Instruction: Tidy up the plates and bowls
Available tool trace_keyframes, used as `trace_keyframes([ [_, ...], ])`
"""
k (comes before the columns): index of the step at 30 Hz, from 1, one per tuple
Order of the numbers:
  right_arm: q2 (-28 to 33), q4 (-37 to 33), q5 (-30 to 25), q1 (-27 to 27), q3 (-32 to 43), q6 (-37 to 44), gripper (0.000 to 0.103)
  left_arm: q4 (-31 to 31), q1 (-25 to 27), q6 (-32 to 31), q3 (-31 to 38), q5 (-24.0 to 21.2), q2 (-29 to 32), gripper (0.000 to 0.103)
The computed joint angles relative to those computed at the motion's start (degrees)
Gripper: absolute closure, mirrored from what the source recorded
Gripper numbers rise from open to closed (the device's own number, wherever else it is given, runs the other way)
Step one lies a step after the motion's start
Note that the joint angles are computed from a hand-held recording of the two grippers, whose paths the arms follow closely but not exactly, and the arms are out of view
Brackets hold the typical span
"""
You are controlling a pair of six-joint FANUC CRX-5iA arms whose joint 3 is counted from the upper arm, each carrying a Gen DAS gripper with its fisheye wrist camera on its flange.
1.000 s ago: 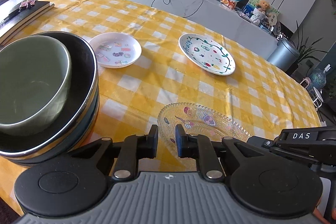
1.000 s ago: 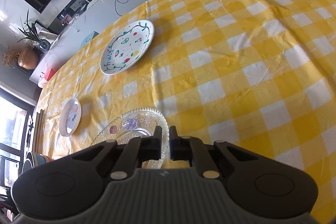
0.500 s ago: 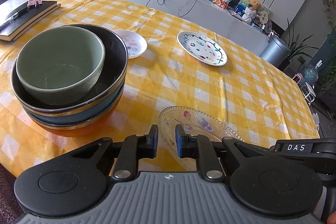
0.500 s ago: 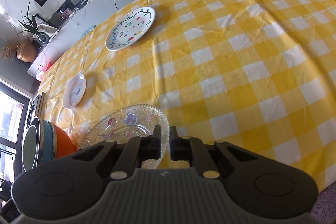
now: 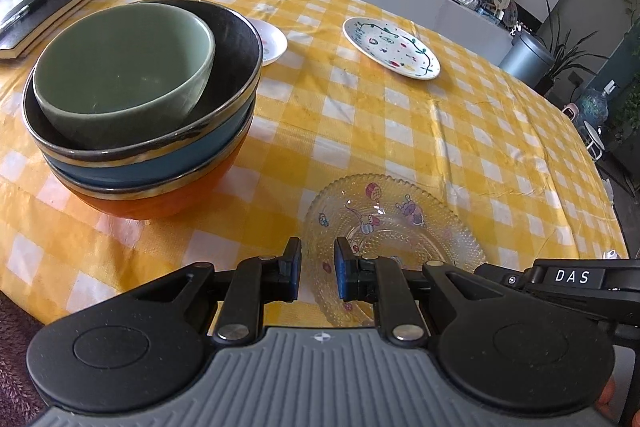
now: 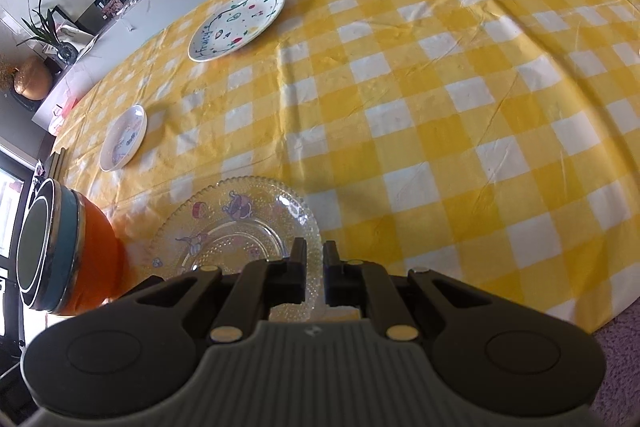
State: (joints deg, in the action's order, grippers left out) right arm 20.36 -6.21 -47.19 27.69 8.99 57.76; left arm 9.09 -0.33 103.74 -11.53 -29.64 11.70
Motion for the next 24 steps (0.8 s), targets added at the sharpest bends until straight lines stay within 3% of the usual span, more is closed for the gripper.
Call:
trace_keyframes([
  [10, 0.72, 0.57, -0.43, 0.53, 0.2, 0.6, 0.095, 1.23, 0.62, -2.21, 0.13, -0.65, 0.97, 0.084],
  [24, 1.41, 1.67, -2.39, 1.17, 1.36, 1.49, 0.09, -5.03, -0.95, -9.54, 7.93, -10.2, 3.87, 0.077],
])
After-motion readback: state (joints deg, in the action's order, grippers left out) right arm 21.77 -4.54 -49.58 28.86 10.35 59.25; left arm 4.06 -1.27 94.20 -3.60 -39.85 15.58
